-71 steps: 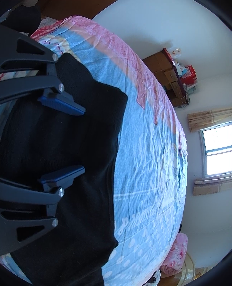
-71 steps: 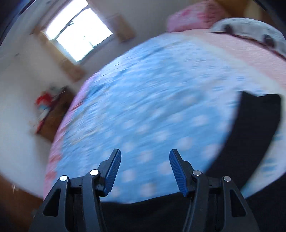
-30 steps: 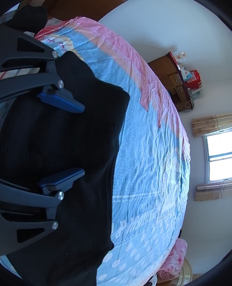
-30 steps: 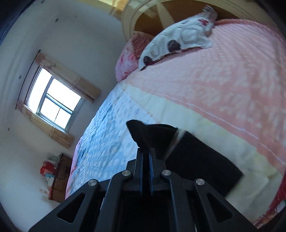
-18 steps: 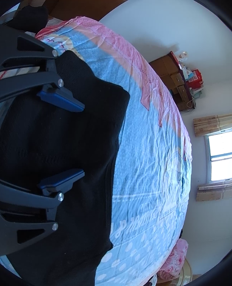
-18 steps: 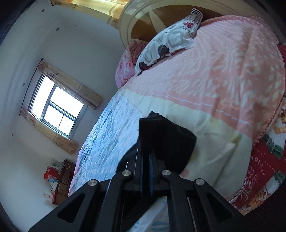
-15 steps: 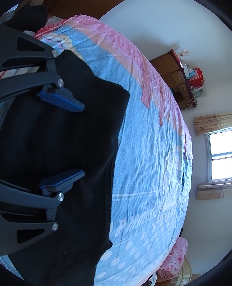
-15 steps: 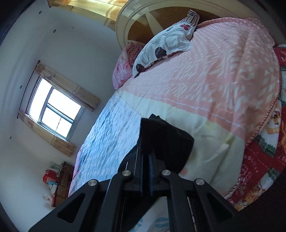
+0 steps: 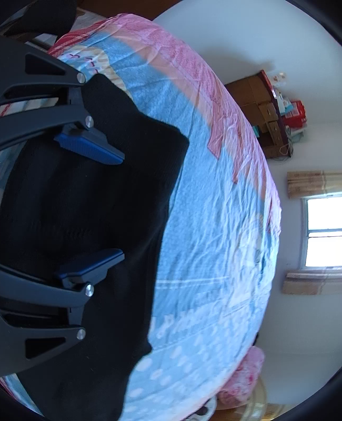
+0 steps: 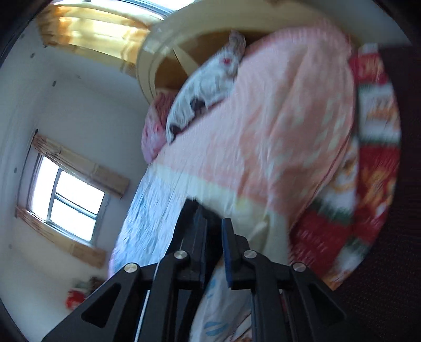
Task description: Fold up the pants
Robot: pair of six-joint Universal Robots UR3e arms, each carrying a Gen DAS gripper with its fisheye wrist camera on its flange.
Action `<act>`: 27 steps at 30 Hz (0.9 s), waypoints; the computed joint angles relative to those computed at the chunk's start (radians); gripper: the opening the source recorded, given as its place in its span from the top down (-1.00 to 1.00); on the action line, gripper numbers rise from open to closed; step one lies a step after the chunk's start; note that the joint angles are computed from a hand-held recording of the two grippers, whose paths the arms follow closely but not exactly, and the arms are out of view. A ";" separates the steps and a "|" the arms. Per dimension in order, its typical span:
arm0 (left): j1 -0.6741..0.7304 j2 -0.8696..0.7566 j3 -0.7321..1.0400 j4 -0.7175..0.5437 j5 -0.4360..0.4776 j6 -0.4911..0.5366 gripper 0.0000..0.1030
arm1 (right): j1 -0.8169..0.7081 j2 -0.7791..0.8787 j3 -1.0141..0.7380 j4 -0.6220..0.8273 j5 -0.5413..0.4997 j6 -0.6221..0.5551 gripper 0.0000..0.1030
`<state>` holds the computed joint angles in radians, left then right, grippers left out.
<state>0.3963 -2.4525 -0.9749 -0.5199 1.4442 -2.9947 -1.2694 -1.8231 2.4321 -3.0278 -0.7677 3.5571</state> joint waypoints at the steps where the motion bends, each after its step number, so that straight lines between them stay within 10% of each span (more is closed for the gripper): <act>1: 0.001 0.013 -0.021 0.023 -0.009 -0.010 -0.33 | -0.012 -0.022 0.003 0.010 0.003 -0.020 0.47; 5: -0.015 0.058 -0.081 0.078 -0.015 0.011 -0.34 | -0.012 0.043 -0.031 -0.030 0.023 -0.044 0.01; 20: -0.039 0.138 -0.192 0.078 -0.038 0.003 -0.34 | 0.263 0.303 -0.171 -0.176 -0.143 -0.194 0.01; 27: 0.000 0.168 -0.246 0.109 -0.015 -0.027 -0.35 | 0.262 0.317 -0.145 -0.216 -0.116 -0.227 0.42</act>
<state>0.3963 -2.2843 -1.2210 -0.4107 1.4288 -3.0219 -1.0075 -1.5060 2.2874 -3.2436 -0.8836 3.3297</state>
